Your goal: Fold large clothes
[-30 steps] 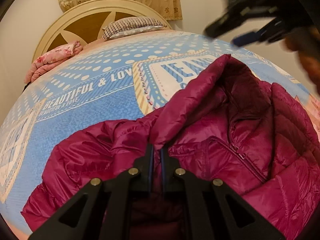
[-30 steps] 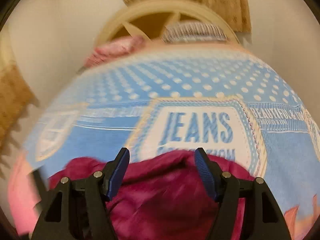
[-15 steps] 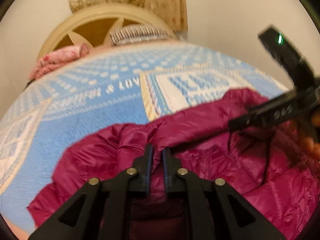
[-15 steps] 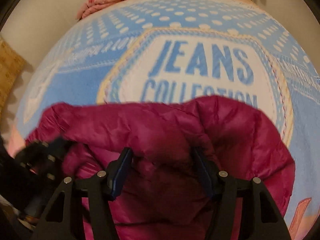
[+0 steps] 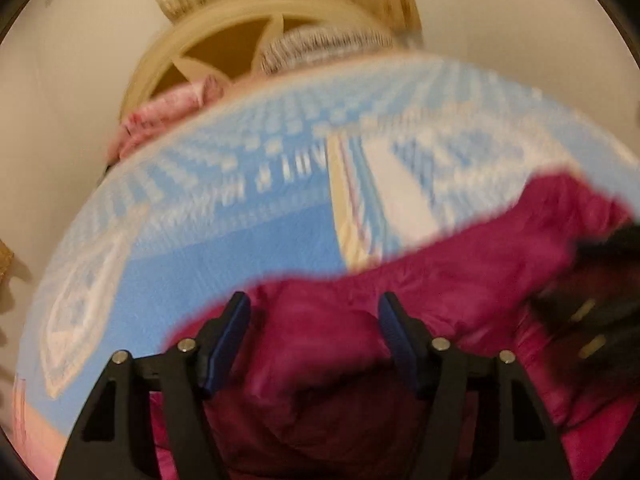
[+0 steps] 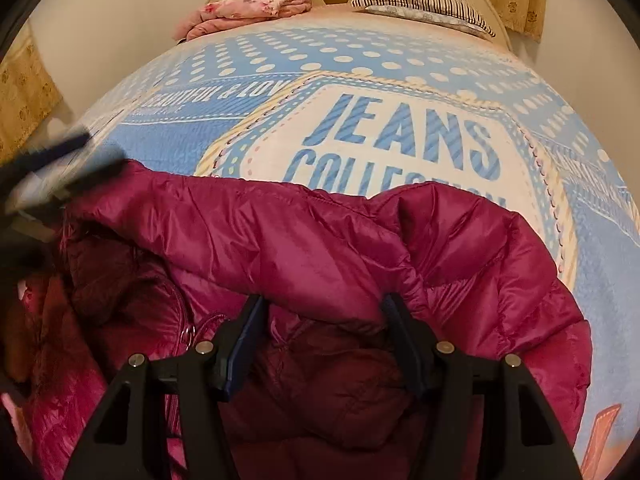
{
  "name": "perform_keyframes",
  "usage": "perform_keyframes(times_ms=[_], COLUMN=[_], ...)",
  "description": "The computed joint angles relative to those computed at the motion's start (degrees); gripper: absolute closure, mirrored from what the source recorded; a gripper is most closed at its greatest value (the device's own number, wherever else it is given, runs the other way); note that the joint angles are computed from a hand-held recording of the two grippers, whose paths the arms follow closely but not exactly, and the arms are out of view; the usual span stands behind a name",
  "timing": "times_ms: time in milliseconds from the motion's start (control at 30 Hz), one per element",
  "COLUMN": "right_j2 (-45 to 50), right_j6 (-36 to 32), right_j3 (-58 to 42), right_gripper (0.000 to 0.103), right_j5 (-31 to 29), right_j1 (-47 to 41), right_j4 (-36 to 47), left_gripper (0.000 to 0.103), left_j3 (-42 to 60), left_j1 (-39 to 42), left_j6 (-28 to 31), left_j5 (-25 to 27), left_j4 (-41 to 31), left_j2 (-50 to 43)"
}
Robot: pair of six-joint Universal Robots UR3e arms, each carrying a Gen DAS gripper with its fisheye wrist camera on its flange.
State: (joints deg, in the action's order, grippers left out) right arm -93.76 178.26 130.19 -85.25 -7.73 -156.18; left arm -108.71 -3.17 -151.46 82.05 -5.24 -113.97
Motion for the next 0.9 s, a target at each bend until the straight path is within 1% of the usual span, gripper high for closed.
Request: perform_keyframes(times_ms=[67, 200, 233, 267, 333, 367, 400, 433, 533, 567, 600, 633, 667, 700, 733, 800, 867, 900], right_j2=[-1.6, -3.59, -5.72, -7.71, -13.27, -13.95, -13.06, -9.82, -1.13, 1.45, 3.25, 4.25, 4.21, 4.08, 4.02, 5.13, 6.15, 6.14], right_j6=[-1.09, -1.21, -0.7, 0.17, 2.63, 3.9, 4.9, 6.34, 6.5, 6.52, 6.76, 6.68, 6.11, 4.87, 4.02, 3.18, 3.16, 3.19], right_j3=[1.11, 0.56, 0.94, 1.47, 3.23, 3.23, 2.66, 0.79, -1.97, -2.18, -1.99, -0.06, 1.78, 4.4, 5.52, 6.48, 7.25, 7.7], right_gripper=[0.041, 0.041, 0.041, 0.041, 0.041, 0.041, 0.041, 0.041, 0.042, 0.045, 0.051, 0.052, 0.052, 0.053, 0.053, 0.053, 0.053, 0.053], right_j5=[1.08, -0.16, 0.02, 0.32, 3.69, 4.33, 3.19, 0.06, -0.45, -1.65, -2.65, -1.19, 1.58, 4.13, 4.71, 3.97, 3.15, 3.61], right_j1=[-1.06, -0.27, -0.36, -0.5, -2.38, -2.53, -1.65, 0.56, 2.15, 2.61, 2.69, 1.02, -1.09, -3.22, -3.78, -3.19, -2.54, -2.88], right_j4=[0.45, 2.37, 2.13, 1.25, -1.58, -3.19, -4.61, -6.02, -6.65, -7.31, -7.86, -9.72, -10.92, -14.09, -15.68, -18.74, -21.42, -22.04], left_gripper=[0.035, 0.035, 0.034, 0.034, 0.034, 0.034, 0.034, 0.034, 0.034, 0.034, 0.034, 0.034, 0.034, 0.034, 0.034, 0.033, 0.025, 0.02], left_j3=[-1.24, -0.63, -0.67, -0.95, -0.7, -1.15, -1.07, -1.11, -1.1, -1.28, -2.43, -3.64, -5.1, -7.02, -7.55, -8.57, -8.95, -8.19], left_j1=[1.31, 1.61, 1.83, 1.92, 1.85, 1.46, 1.54, 1.49, 2.23, 2.73, 3.45, 3.88, 4.06, 4.42, 4.72, 4.89, 4.56, 3.47], left_j6=[-0.16, -0.26, -0.25, -0.3, -0.47, -0.83, -0.85, -0.88, -0.88, -1.1, -1.39, -1.53, -1.72, -2.1, -2.32, -3.49, -4.12, -3.84], left_j5=[-2.37, -2.96, -3.29, -3.49, -3.64, -3.44, -3.57, -3.58, -4.75, -5.59, -6.73, -7.41, -8.0, -9.35, -10.61, -13.52, -16.1, -15.25], left_j4=[1.02, 0.31, 0.22, 0.23, -0.05, 0.33, 0.34, 0.25, -1.0, -1.29, -0.09, 1.48, 3.23, 4.75, 4.27, 3.3, 3.45, 2.68], left_j2=[-1.08, -1.46, -1.45, -1.21, -1.15, -0.97, -1.07, -0.94, -0.58, -0.23, 0.58, 1.47, 2.56, 4.67, 6.2, 9.8, 11.5, 11.04])
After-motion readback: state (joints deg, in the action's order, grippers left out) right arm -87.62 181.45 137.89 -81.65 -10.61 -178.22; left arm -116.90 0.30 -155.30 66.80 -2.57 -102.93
